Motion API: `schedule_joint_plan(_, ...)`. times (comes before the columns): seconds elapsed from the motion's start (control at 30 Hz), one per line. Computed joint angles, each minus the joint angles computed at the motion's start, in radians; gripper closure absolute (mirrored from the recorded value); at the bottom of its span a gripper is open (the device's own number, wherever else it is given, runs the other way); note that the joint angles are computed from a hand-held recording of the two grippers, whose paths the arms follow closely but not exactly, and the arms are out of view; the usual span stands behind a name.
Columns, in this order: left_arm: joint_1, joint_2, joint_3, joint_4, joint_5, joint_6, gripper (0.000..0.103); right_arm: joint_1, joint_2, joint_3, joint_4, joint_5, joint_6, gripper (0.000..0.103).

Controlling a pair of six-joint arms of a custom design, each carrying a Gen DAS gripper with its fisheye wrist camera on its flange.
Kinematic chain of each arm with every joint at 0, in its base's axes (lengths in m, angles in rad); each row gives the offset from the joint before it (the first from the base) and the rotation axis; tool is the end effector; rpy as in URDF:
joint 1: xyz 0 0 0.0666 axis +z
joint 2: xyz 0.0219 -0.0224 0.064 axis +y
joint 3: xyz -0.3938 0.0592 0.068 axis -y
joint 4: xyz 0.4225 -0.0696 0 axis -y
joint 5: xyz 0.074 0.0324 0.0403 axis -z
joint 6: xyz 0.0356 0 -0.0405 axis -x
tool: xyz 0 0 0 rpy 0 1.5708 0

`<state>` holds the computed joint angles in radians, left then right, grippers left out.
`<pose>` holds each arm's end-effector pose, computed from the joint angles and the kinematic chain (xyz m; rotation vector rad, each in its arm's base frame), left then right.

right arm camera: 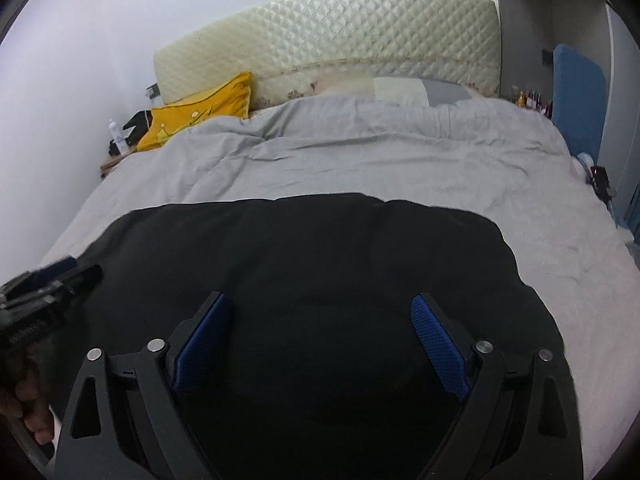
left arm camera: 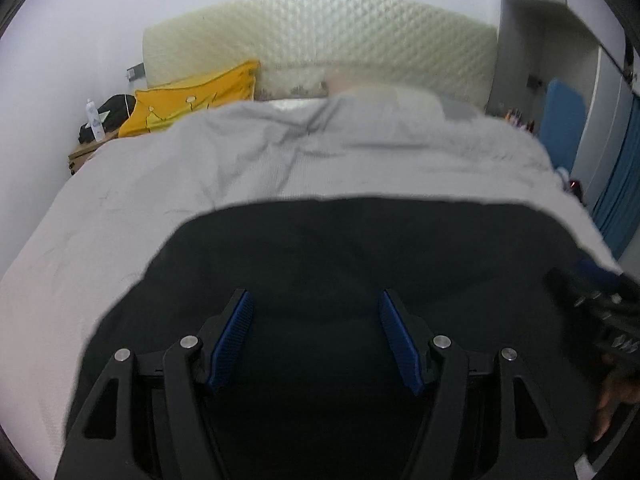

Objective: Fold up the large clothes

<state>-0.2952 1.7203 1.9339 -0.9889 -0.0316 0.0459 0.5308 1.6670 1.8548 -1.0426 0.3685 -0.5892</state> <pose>0.6114 -0.1852 0.5226 0.2766 2.3330 -0.1309 0.5351 0.2988 0.5139 0.2322 2.3421 0.0959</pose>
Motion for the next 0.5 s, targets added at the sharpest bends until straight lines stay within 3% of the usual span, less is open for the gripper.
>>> schedule_joint_plan(0.1, -0.004, 0.009, -0.036, 0.042, 0.003, -0.006, 0.035, -0.009, -0.008, -0.055, 0.06, -0.013, -0.011, 0.001)
schedule_joint_plan(0.23, -0.018, 0.022, -0.03, 0.046, -0.037, -0.016, 0.035, -0.005, 0.014, -0.046, 0.049, 0.016, 0.009, 0.0)
schedule_joint_plan(0.33, -0.019, 0.029, 0.0, 0.005, -0.05, -0.008, 0.035, -0.013, 0.024, -0.01, 0.004, -0.008, -0.014, 0.0)
schedule_joint_plan(0.5, 0.014, 0.001, 0.069, -0.095, 0.035, 0.054, 0.035, -0.004, -0.021, 0.031, -0.049, 0.004, -0.027, 0.0)
